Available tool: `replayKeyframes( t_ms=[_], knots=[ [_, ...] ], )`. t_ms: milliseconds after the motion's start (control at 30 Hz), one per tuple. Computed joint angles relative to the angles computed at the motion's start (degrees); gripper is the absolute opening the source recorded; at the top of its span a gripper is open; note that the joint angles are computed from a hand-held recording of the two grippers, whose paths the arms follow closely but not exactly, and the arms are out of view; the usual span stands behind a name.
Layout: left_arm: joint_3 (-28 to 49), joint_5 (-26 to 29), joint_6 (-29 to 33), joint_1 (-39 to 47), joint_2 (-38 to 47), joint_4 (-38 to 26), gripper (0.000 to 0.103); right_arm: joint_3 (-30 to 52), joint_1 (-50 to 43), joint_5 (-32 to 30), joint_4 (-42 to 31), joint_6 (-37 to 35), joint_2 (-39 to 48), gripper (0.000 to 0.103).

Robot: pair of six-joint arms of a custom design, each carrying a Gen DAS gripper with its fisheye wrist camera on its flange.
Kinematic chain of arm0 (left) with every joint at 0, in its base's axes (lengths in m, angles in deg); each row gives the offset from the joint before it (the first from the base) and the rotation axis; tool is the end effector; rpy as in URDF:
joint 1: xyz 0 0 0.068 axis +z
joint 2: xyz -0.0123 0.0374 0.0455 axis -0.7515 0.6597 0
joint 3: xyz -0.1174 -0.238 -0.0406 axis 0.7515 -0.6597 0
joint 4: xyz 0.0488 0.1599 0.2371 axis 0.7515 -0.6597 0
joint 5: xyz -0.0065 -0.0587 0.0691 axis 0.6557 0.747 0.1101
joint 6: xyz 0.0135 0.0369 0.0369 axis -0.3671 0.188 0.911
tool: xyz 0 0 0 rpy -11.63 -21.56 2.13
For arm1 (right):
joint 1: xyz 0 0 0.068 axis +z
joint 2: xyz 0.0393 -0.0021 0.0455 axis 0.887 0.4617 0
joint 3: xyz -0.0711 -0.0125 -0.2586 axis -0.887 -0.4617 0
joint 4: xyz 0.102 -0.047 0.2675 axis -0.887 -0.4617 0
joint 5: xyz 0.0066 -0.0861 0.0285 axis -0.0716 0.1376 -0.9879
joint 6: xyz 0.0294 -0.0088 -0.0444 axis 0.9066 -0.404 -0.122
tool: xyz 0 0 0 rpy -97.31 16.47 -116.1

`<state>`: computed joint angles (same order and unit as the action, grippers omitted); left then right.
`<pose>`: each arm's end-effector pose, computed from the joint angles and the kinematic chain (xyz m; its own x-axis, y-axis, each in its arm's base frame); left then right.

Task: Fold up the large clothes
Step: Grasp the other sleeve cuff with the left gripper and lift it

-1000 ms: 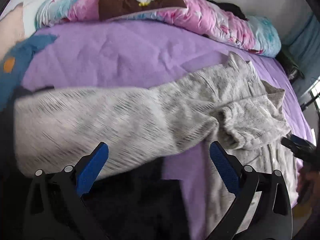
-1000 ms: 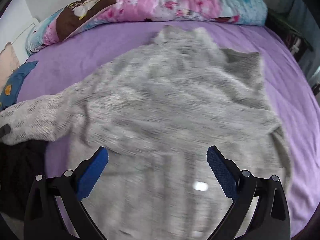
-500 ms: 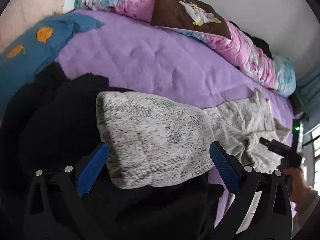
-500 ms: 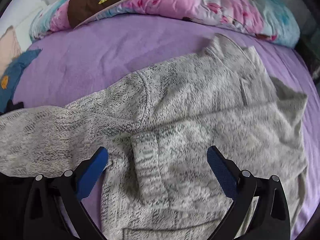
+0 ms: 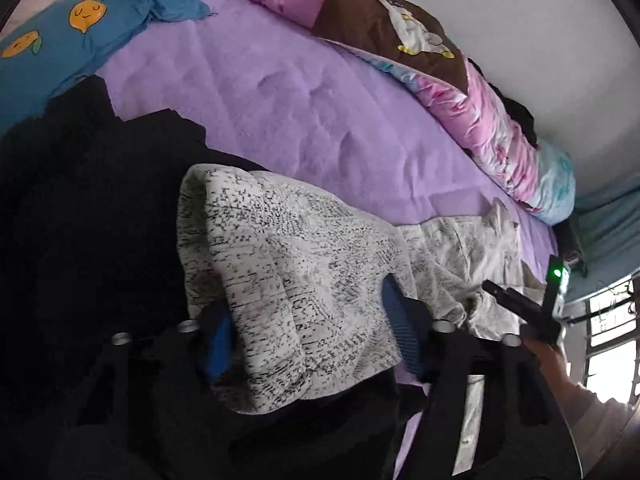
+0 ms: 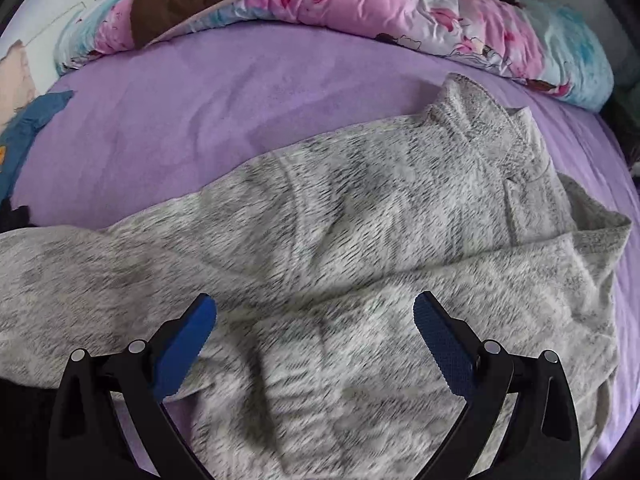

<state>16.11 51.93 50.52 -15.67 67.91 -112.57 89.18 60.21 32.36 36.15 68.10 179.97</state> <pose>0.1818 0.0982 0.2649 -0.7938 -0.4611 -0.3966 -0.2897 0.8600 -0.4201 0.3564 -0.0107 0.1816 -0.8778 -0.1521 -0.4542 -0.1733 0.9849 0.0049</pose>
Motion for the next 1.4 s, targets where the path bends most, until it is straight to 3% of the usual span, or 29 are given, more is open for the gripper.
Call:
replayKeyframes(
  t_ms=[33, 67, 100, 167, 433, 567, 633, 700, 767, 1000, 1167, 1400],
  knots=[
    [-0.1, 0.3, 0.4, -0.2, 0.1, -0.3, 0.048, 0.6, 0.0, 0.1, -0.2, 0.0, 0.9, 0.097],
    [-0.1, 0.4, 0.5, -0.6, 0.7, -0.9, 0.040, 1.5, 0.2, 0.7, -0.5, -0.1, 2.3, 0.097],
    [0.2, 0.6, 0.6, -1.0, 2.0, -2.0, 0.022, 1.8, 0.5, 1.7, -0.3, -0.5, 3.2, 0.097],
    [0.4, 0.5, 0.0, -0.7, 3.8, -3.2, 0.012, 1.5, 0.9, 3.8, 0.6, -1.6, 4.3, 0.097],
    [4.4, 5.6, -0.7, 0.8, 3.7, -5.6, 0.007, 0.5, 0.4, 6.3, 4.7, 0.3, 5.9, 0.097],
    [8.8, 5.8, -0.6, -0.9, 3.3, -9.0, 0.007, 4.8, 1.1, 7.0, 3.7, 0.8, 13.8, 0.097],
    [10.8, 4.1, -1.1, -2.7, 3.2, -10.4, 0.007, 4.2, 1.0, 6.6, 5.3, 0.6, 14.7, 0.098],
    [14.5, -1.4, -2.0, -7.8, 3.4, -13.7, 0.007, 3.9, 1.1, 6.7, 6.0, 0.9, 15.0, 0.098],
    [16.4, -2.1, -3.8, -10.3, 2.2, -15.2, 0.007, 3.9, 1.3, 7.0, 6.3, 0.9, 15.5, 0.098],
    [25.7, -10.1, -17.5, -26.5, 0.0, -16.1, 0.007, 10.9, -1.1, 2.4, -0.5, -1.8, 19.2, 0.098],
    [35.4, -18.0, -28.4, -40.4, 4.3, -16.0, 0.007, 12.2, -9.7, -10.1, -4.9, -7.7, 13.7, 0.097],
    [51.4, -30.6, -40.7, -60.7, 15.8, -17.6, 0.007, 10.8, -23.9, -13.6, -8.0, -23.2, 9.3, 0.097]
  ],
)
